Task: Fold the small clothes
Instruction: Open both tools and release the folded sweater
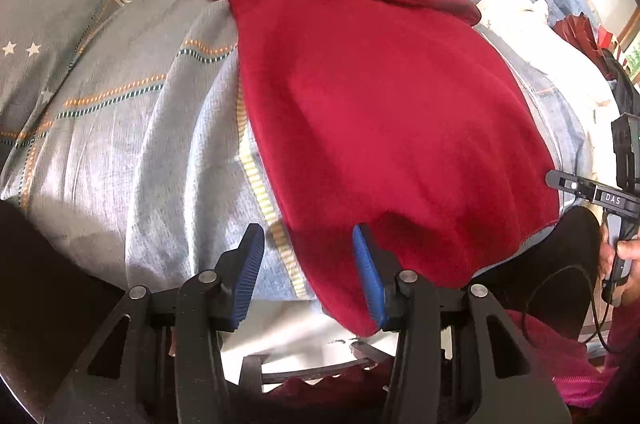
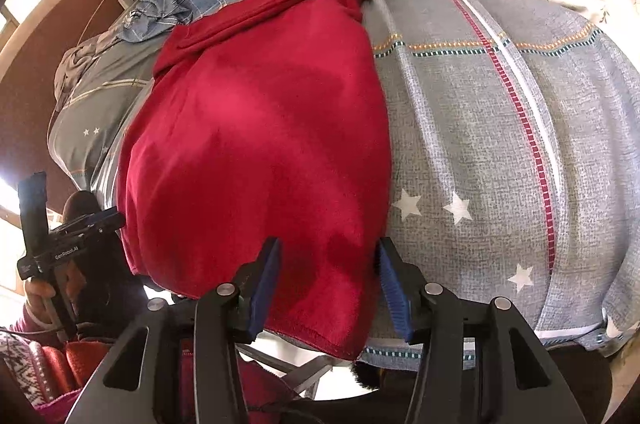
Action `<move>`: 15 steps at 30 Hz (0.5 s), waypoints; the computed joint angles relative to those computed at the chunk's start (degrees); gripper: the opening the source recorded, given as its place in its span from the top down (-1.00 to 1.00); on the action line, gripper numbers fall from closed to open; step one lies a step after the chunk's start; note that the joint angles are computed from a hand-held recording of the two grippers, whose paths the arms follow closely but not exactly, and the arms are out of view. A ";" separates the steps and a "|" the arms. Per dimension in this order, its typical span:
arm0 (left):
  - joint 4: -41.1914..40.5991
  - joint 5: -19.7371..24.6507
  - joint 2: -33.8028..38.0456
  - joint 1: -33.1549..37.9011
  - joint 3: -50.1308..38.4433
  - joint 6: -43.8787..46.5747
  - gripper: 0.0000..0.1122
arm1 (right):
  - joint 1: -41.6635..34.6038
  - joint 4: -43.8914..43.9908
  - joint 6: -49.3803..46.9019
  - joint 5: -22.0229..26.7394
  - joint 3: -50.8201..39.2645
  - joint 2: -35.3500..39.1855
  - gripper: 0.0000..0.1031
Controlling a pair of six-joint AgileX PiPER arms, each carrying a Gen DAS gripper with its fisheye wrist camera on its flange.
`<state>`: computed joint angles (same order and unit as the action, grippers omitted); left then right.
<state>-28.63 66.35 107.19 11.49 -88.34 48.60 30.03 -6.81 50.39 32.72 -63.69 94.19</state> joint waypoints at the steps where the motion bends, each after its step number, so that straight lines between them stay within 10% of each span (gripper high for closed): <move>1: -0.11 -0.14 0.13 -0.10 -0.20 -0.08 0.22 | 0.04 -0.08 0.13 0.05 -0.11 0.09 -0.01; 15: -1.54 0.39 3.18 -1.96 -4.53 -1.94 0.22 | -0.15 -0.21 0.12 -0.69 -0.75 0.98 -0.15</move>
<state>-30.17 66.74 110.36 9.52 -92.87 46.66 29.88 -7.02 50.51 32.04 -64.44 95.17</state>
